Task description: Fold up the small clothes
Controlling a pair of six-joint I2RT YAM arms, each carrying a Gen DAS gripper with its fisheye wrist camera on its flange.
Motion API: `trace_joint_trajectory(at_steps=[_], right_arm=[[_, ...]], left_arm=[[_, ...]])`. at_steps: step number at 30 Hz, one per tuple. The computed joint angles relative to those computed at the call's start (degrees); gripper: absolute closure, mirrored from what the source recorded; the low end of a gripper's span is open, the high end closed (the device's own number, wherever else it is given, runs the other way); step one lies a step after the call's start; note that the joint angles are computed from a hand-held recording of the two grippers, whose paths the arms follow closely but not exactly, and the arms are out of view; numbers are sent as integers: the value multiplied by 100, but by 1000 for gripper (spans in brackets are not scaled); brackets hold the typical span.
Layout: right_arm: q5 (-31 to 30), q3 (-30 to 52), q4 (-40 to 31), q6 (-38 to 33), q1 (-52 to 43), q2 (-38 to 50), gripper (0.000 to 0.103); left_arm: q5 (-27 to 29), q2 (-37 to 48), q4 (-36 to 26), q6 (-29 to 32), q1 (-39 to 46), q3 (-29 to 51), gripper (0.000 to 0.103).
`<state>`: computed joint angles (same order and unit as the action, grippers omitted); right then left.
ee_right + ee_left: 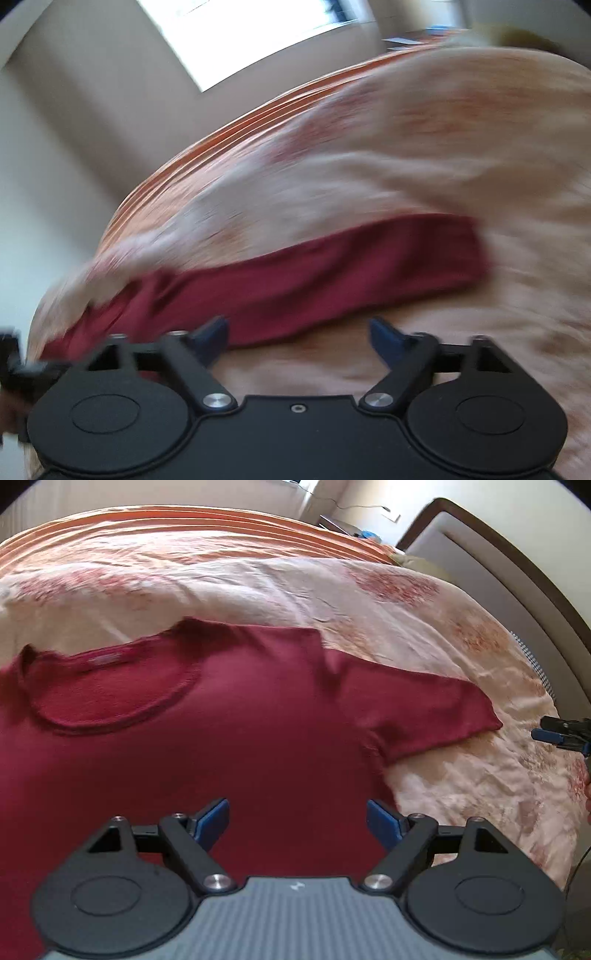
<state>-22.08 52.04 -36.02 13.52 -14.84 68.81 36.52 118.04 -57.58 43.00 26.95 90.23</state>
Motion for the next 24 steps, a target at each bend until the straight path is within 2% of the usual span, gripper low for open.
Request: trace_joint_trajectory(at_steps=[1, 2, 4, 6, 8, 11, 13, 14, 15, 16, 18, 22, 24], right_arm=[[-194, -119, 49, 75, -502, 26, 43], [-391, -245, 195, 198, -896, 110, 46], [-898, -645, 753, 468, -1661, 285, 49], [-1432, -1100, 1727, 879, -2204, 670, 50], [-1662, -1315, 2586, 1403, -2430, 1242, 56], [-1853, -1457, 3643, 2119, -2464, 2082, 57], [-1749, -1529, 4220, 2508, -2310, 2424, 69], [-1729, -1578, 4520, 2735, -2278, 2565, 72], [-1739, -1655, 4811, 2961, -2275, 2664, 80], [-1692, -1644, 4973, 3117, -2255, 2718, 98], [-1721, -1669, 5288, 3374, -2406, 2592, 98], [-2306, -1266, 5615, 3516, -2710, 2294, 98], [-2585, -723, 5056, 2921, -2589, 2045, 98]], left_arm=[[-6, -113, 30, -48, -64, -103, 17], [-10, -196, 74, -143, -165, -154, 17], [-74, -406, 299, -349, -368, -369, 15], [-253, -567, 583, -660, -642, -535, 15], [-437, -722, 822, -1004, -853, -727, 15], [-583, -717, 1042, -1608, -1191, -745, 15], [-757, -635, 1216, -1958, -1434, -721, 15], [-841, -595, 1273, -2119, -1540, -700, 15], [-904, -557, 1319, -2267, -1633, -681, 15], [-933, -517, 1341, -2381, -1706, -654, 15], [-947, -434, 1406, -2557, -1846, -594, 15], [-1087, -196, 1772, -2815, -2082, -526, 15], [-1159, 24, 2022, -3238, -2112, -486, 15]])
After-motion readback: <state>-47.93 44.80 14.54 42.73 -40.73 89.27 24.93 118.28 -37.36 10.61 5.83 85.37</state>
